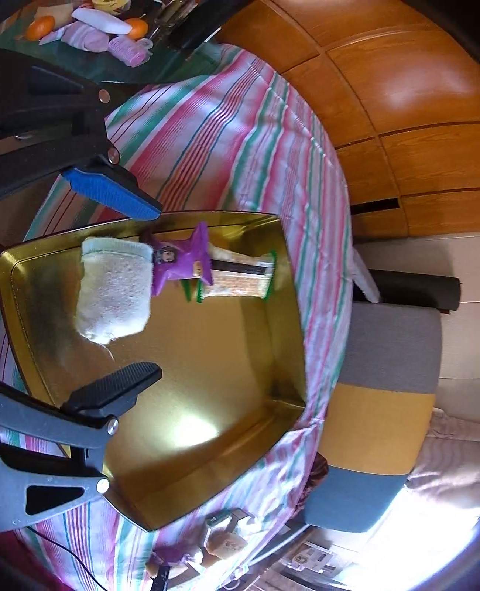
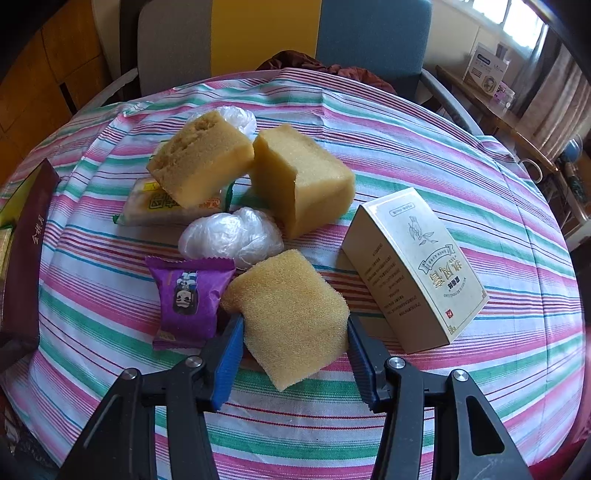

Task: Organize objects
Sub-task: 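Carry the white sock to the gold tray and release it with the left tool, then grasp a yellow sponge with the right tool and drop it into the tray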

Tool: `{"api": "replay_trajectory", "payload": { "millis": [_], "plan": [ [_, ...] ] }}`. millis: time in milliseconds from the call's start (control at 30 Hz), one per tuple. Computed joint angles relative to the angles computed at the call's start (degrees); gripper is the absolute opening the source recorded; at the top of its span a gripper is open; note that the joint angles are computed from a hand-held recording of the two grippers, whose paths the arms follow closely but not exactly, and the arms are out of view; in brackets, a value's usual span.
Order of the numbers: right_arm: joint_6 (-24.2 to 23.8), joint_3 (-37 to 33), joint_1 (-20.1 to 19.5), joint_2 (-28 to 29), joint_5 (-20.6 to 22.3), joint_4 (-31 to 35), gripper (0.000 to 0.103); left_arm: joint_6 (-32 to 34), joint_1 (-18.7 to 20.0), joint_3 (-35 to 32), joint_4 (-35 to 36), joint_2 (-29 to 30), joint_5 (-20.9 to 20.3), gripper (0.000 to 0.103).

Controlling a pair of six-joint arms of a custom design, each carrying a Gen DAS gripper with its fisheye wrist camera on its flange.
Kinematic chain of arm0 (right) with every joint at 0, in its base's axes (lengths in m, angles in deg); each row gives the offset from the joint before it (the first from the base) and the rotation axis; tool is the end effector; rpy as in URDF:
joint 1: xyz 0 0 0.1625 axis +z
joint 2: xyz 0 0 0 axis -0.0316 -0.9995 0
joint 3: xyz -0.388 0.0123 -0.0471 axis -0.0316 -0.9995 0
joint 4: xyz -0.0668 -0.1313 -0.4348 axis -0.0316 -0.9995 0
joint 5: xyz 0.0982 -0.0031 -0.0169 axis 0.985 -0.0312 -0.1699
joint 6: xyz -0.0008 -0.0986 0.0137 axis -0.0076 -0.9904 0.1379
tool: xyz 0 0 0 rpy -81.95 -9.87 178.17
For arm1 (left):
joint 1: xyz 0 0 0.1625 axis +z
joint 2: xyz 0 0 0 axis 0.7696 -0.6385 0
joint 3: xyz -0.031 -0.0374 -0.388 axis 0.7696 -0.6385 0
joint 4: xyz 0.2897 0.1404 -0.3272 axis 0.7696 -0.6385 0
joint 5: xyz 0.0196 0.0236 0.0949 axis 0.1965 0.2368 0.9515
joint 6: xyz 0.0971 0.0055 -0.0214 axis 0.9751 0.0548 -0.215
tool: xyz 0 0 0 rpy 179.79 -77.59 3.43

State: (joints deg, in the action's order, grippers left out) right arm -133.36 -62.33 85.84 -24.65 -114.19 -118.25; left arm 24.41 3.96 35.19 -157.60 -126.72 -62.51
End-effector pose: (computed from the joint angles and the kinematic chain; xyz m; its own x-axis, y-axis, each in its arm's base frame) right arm -0.0180 -0.9432 0.3094 -0.6462 -0.2754 0.7118 -0.4949 0.8612 -0.1161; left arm -0.2323 -0.7135 0.1131 -0.5999 -0.5094 -0.6170 0.1753 0.6687 -0.7226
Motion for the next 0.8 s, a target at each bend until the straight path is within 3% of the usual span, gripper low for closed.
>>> {"api": "replay_trajectory", "payload": {
  "millis": [333,533,800],
  "plan": [
    [4.53,0.24,-0.12,-1.20,1.11,-2.95,0.053,6.51,-1.24,2.06,-9.22,-0.64,1.18,0.081],
    [6.11,9.18,0.93,-7.28,5.18,-8.48,0.053,7.38,-1.00,3.16,-12.19,-1.20,0.01,0.081],
    [0.93,28.43,5.63,-17.75,14.73,-12.79,0.053,7.37,-0.11,5.86,-17.14,-3.27,-3.06,0.080]
  ]
}}
